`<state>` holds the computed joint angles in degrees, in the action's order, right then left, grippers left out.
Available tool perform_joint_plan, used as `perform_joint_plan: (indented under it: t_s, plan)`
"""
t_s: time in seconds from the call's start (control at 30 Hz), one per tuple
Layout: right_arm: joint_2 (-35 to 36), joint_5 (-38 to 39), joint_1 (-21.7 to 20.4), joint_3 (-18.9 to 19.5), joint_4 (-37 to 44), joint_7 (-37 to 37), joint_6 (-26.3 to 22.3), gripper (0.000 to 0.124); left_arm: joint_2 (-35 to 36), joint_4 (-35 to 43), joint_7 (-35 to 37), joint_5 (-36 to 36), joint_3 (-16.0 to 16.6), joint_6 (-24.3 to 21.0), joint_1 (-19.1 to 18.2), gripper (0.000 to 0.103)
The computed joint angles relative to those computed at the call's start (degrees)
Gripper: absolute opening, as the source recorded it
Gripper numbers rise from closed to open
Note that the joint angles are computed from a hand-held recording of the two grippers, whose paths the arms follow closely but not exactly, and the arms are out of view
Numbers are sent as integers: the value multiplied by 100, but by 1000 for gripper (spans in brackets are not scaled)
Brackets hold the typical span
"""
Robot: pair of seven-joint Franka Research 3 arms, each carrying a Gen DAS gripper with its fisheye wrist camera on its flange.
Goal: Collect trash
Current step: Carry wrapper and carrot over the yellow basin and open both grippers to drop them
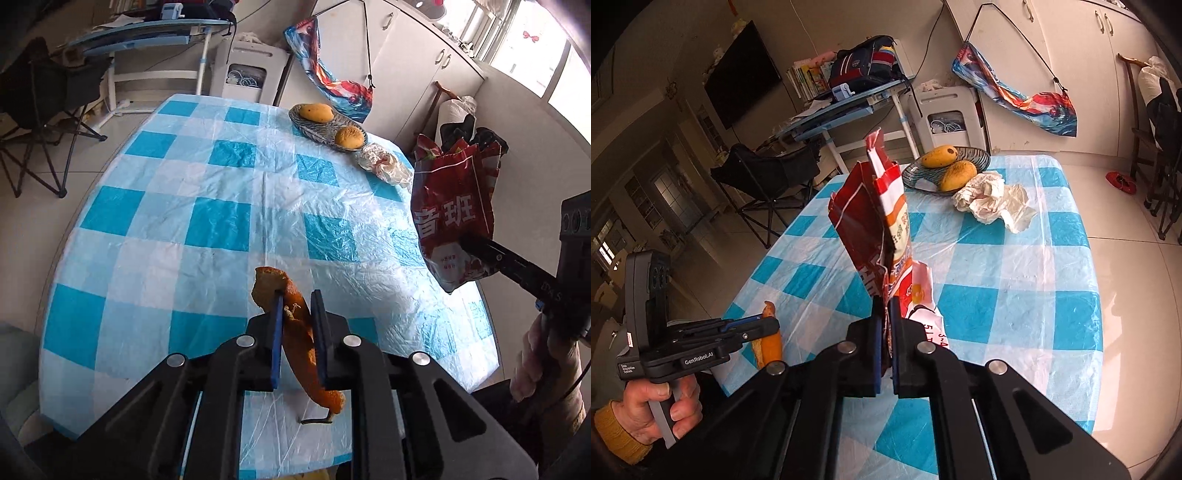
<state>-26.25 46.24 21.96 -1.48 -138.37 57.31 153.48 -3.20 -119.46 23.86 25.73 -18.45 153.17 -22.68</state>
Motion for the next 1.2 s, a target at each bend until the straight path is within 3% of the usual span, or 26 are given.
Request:
perform_joint_plan:
  t_s: [0.13,0.2,0.37,0.53,0.73,0.77,0.83,1.1,1.13,1.2]
  plan:
    - [-378,782,490,-178,-244,-572,-99,5,-871,-847,-371,-7,-70,191,11,13]
    - [-626,1017,628,-91,-473,-678,-129,5,-1304,-1220,-568,-27,-157,203,29,13]
    - [-1194,1139,839,186,-1100,-396,-388,5,-2448,-2076,-1015,-191,-343,128,2,12]
    - [-1669,1025,1036,379,-1566,-36,-681,5,-3242,-2547,-1072,-477,-426,-153,-255,9]
    - [-1824,355,976,745,-1813,765,-1023,11,-3322,-2524,-1046,-575,-632,-414,-445,9]
    - [-1888,222,918,839,-1887,964,-951,26,-3269,-2502,-1046,-601,-651,-455,-477,9]
    - [-2062,138,910,867,-2026,1235,-683,42,-3143,-2463,-1008,-651,-657,-539,-549,9]
    - [-2642,-303,892,877,-2519,2236,150,56,-2851,-2577,-881,-991,-511,-550,-832,10]
    - [-2666,-416,884,930,-2541,2331,245,56,-2878,-2614,-917,-1017,-492,-503,-825,16]
    - [-2685,-641,887,1047,-2574,2418,586,56,-2976,-2637,-1142,-876,-620,-452,-650,42]
